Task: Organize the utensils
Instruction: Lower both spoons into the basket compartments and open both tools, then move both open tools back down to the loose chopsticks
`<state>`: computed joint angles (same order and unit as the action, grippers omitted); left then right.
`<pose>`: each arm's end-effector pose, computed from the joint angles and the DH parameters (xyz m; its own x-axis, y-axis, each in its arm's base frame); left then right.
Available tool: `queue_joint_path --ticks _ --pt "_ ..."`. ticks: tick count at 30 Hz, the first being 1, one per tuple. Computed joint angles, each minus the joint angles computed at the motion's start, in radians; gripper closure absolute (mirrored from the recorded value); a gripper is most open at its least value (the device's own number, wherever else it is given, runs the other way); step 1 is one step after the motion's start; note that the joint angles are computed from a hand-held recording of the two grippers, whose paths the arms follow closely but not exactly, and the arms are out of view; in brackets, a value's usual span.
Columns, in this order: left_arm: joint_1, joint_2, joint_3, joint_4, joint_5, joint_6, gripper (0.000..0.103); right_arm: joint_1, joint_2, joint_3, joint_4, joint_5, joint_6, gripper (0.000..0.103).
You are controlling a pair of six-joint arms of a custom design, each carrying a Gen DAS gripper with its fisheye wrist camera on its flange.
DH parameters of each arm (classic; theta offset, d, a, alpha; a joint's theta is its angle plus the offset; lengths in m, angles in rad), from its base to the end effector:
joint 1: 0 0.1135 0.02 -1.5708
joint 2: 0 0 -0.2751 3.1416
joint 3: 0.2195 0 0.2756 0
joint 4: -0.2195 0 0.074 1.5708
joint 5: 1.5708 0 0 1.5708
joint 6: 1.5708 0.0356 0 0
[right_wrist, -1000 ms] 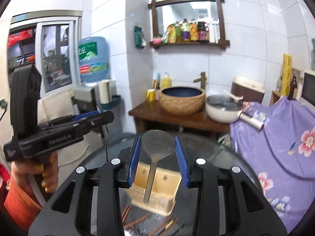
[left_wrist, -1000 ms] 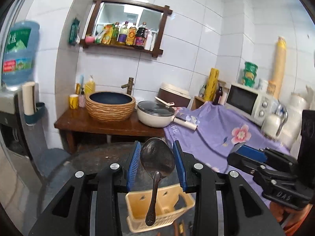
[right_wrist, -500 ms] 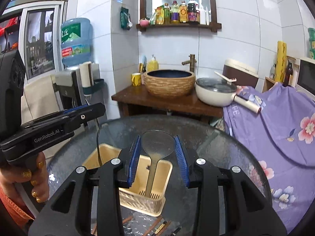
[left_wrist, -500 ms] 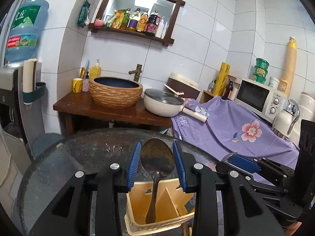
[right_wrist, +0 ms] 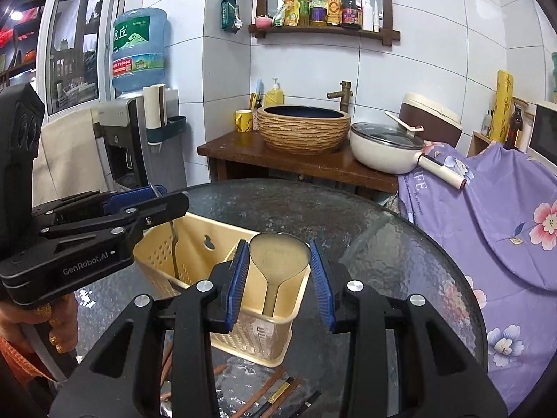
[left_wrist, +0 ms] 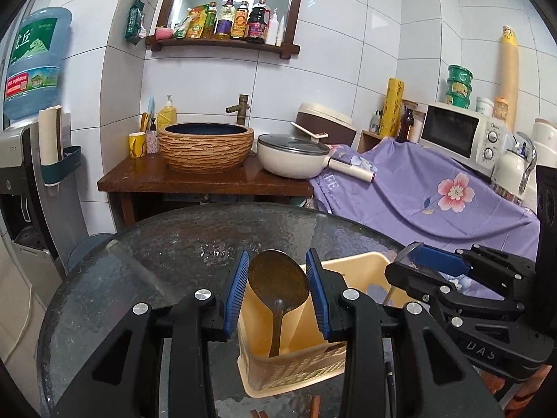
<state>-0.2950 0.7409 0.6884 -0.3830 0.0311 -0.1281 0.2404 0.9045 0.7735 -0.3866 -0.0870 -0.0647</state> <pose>0.1797 -0.0558 0.2988 -0.4409 0.0005 -0.8976 0.2634 0.9560 -0.1288 0.2126 0.0553 0.3000 -0.4595 -0.1789 -0.8700 -0.3409 0.9400 -0.0133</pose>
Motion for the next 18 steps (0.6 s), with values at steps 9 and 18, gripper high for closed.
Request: queue_joint_path --ticks 9,18 --pt "-0.005 -0.001 -0.028 -0.004 0.008 0.046 0.069 -0.01 -0.013 -0.013 0.003 0.0 -0.008 0.067" --pt "-0.015 -0.046 -0.046 -0.008 0.0 0.053 0.055 -0.062 -0.043 -0.031 0.016 -0.044 0.011 0.044"
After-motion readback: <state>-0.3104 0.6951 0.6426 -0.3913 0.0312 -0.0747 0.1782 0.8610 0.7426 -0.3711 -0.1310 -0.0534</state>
